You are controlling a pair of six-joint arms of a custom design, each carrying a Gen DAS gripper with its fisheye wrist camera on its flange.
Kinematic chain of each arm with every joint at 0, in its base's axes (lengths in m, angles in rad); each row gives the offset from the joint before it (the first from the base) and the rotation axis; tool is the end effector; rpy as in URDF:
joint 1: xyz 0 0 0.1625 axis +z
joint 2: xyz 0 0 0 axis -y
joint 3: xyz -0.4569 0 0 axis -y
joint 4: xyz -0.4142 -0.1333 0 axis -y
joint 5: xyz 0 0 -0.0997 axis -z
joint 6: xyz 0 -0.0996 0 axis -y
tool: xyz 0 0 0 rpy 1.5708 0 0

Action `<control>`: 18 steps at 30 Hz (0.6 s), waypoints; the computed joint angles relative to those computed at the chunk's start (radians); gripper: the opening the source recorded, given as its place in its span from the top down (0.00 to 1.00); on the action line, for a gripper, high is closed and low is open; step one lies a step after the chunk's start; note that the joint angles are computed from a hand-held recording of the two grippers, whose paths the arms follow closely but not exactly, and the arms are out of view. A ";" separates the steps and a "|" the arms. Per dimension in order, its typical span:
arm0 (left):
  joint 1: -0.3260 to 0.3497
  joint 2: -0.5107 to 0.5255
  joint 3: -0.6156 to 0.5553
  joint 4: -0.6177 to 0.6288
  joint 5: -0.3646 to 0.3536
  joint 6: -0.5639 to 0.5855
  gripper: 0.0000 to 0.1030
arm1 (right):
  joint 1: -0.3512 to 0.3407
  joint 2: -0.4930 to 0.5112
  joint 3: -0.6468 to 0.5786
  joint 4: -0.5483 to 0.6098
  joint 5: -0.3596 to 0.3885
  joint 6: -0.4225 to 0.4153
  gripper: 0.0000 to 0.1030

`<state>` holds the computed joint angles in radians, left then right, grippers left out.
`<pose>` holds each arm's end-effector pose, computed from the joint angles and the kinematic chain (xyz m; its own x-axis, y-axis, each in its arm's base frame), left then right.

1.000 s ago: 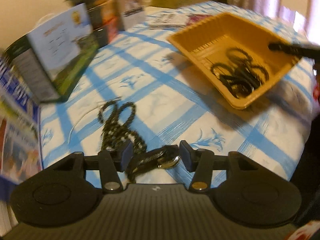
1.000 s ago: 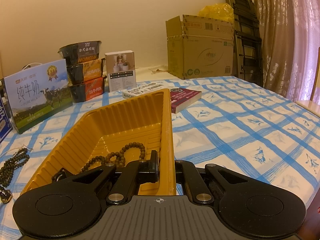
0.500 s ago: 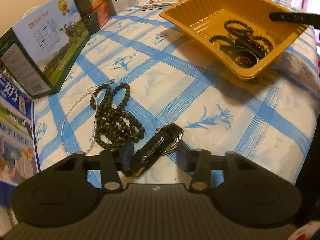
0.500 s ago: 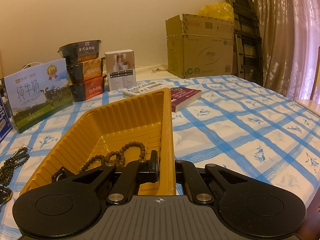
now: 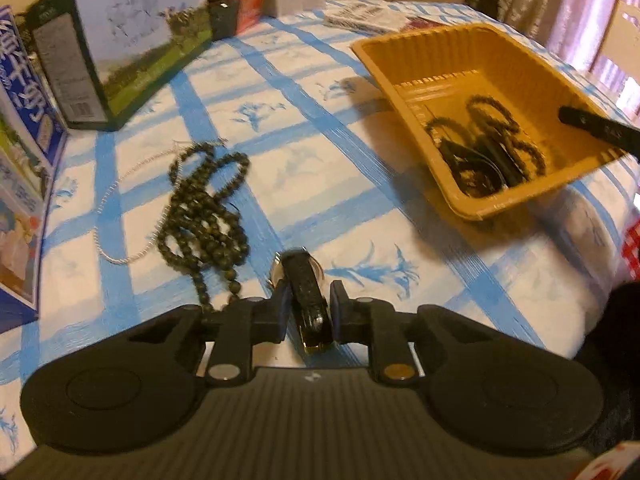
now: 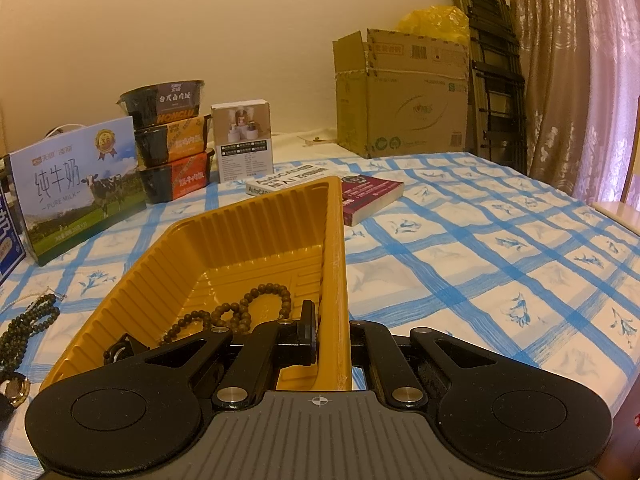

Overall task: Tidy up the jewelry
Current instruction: 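Grasp a black item with a metal ring from the pile with the left gripper, then carry the black item into the orange tray and open the left gripper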

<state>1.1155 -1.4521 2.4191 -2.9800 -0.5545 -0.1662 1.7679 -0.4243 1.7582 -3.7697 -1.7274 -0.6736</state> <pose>0.0191 -0.4567 0.2705 -0.6899 -0.2282 -0.6870 0.2873 0.7848 -0.5492 0.2434 -0.6174 -0.0400 -0.6960 -0.4570 0.5538 -0.7180 0.4491 -0.5318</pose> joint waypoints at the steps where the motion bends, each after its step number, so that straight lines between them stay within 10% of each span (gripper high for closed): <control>1: -0.004 0.007 -0.001 -0.008 0.015 0.010 0.82 | 0.002 0.000 -0.005 0.005 -0.002 0.001 0.96; 18: -0.016 -0.002 -0.022 0.087 0.044 -0.067 0.89 | 0.003 -0.002 -0.005 0.009 -0.005 0.003 0.96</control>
<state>1.0996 -1.4544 2.3971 -2.8927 -0.5103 -0.2334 1.7713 -0.4259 1.7528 -3.7609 -1.7321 -0.6704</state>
